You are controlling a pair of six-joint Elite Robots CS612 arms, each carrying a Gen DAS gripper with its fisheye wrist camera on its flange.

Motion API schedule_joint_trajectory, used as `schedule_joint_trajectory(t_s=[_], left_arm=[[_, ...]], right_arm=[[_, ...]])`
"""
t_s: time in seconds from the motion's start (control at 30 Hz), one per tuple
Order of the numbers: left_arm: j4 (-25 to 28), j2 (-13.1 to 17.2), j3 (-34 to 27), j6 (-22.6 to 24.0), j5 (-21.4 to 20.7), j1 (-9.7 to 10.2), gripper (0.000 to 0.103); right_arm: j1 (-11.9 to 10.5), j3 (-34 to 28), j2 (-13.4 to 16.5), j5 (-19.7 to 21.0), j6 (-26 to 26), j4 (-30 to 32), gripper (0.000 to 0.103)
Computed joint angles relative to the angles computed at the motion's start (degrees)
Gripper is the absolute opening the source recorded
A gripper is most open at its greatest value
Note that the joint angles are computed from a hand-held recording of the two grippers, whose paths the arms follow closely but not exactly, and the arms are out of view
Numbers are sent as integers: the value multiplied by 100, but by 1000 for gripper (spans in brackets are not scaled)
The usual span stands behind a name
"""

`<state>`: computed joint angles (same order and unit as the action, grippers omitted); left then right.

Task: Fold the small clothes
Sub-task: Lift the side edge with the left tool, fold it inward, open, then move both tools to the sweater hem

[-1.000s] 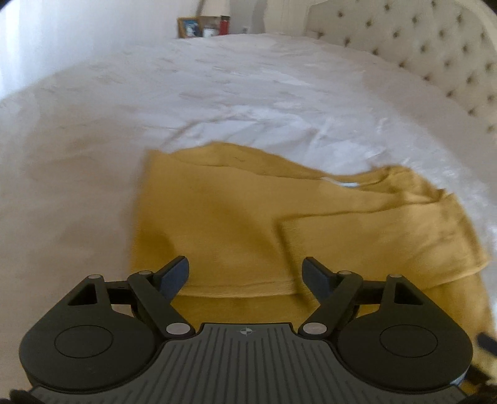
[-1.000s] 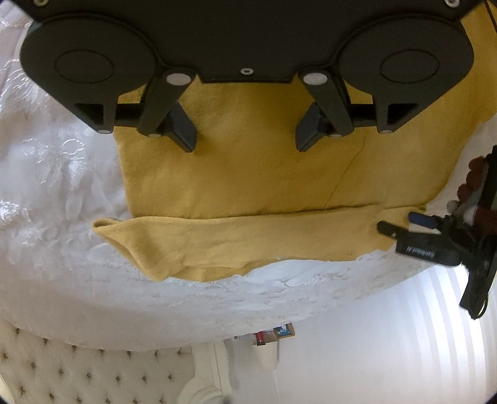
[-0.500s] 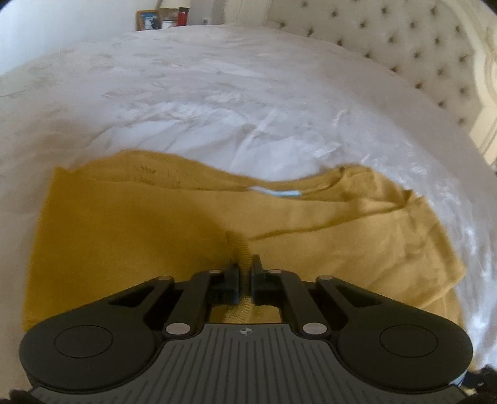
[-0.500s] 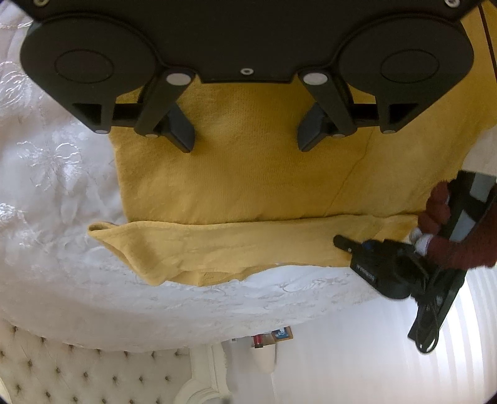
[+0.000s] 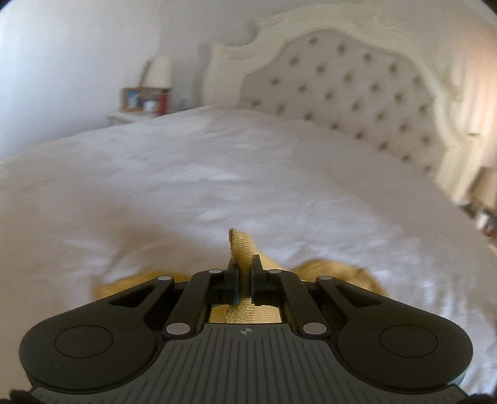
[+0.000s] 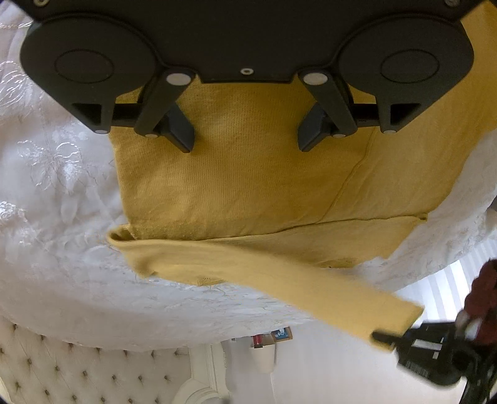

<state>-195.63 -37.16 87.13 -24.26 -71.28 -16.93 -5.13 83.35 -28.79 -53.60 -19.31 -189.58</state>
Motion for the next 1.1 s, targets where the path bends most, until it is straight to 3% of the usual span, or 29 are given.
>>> schedule_joint_trajectory(t_s=[0.1,0.37,0.4,0.47,0.57,0.6,0.63,0.83,0.97,1.1], left_arm=[[373,27,57,-445,68,92,6],[1123,186,63,-942,284,188,10],[1269,203,55,-1004,392,187,14],[1522,226,69,-1085,576,199,44],[1282,265,166,-743,732,186,53],[1293,255,195,-603,851,157,60],[1382,231,224,-519,995,126,73],[1107,-20,662,-632,945,8,76],[751,-153,998,-451,966,-178,81],[761,-291,1308,-539,864,-336,85]], right_arm=[[4,15,-6,-11,-7,-17,76],[10,3,2,-6,11,1,78],[11,1,3,-2,17,-1,78],[11,3,9,5,22,-12,80],[7,-11,38,25,-8,-41,83],[4,-14,48,22,-18,-62,83],[6,-9,55,16,-27,-96,86],[13,-12,97,16,-37,-205,98],[18,-29,97,18,-88,-128,102],[26,-18,87,2,-134,-77,102]])
